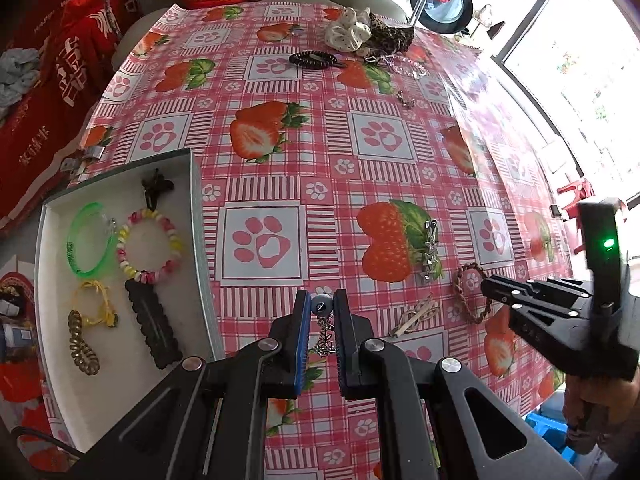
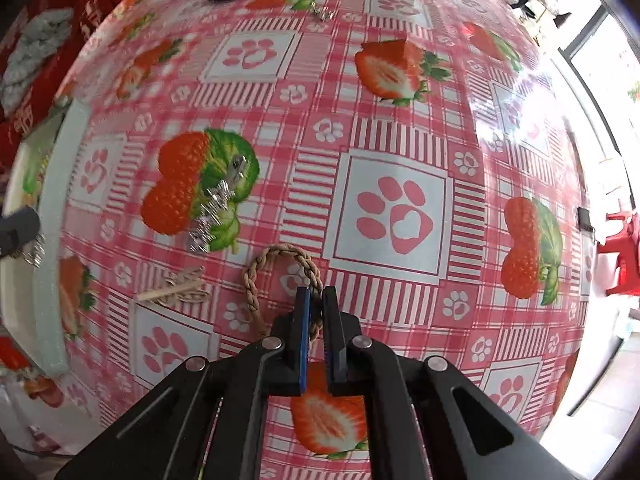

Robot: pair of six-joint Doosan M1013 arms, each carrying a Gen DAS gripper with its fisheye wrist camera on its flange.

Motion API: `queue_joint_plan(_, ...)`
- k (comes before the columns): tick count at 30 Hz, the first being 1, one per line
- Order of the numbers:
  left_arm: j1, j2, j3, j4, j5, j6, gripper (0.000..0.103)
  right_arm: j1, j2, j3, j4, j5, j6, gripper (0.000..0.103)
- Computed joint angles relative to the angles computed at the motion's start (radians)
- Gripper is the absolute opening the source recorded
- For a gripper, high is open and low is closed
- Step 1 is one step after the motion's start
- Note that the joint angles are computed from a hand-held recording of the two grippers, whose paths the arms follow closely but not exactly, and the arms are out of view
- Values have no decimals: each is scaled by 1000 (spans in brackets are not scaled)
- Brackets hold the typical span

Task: Organize jewelry
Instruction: 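Lift the charm pendant with the left gripper while the right lifts the rope bracelet toward the tray, then lower the charm into the tray and open the left gripper while the right releases the rope bracelet there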

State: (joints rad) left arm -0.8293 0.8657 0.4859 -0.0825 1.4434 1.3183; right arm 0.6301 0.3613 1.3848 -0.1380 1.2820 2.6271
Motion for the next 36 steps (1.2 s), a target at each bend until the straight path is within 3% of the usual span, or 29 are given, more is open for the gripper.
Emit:
queue_joint_plan(8,10,-36,57,2,-38,-25,18,-1,-25,-35,-20,-49,10,6)
queue_joint_plan(16,32,-115,179,48,-105,-85,18,10,25,-158,-5,-92,-74,6)
queue_joint_plan(27,85,-239,408,131,-149,-229,18,41,196,-409,158,-108,-347,6)
queue_joint_plan(36,118,-273,526,140,-147,-293,18,63,350,-593,316,4,-480,6)
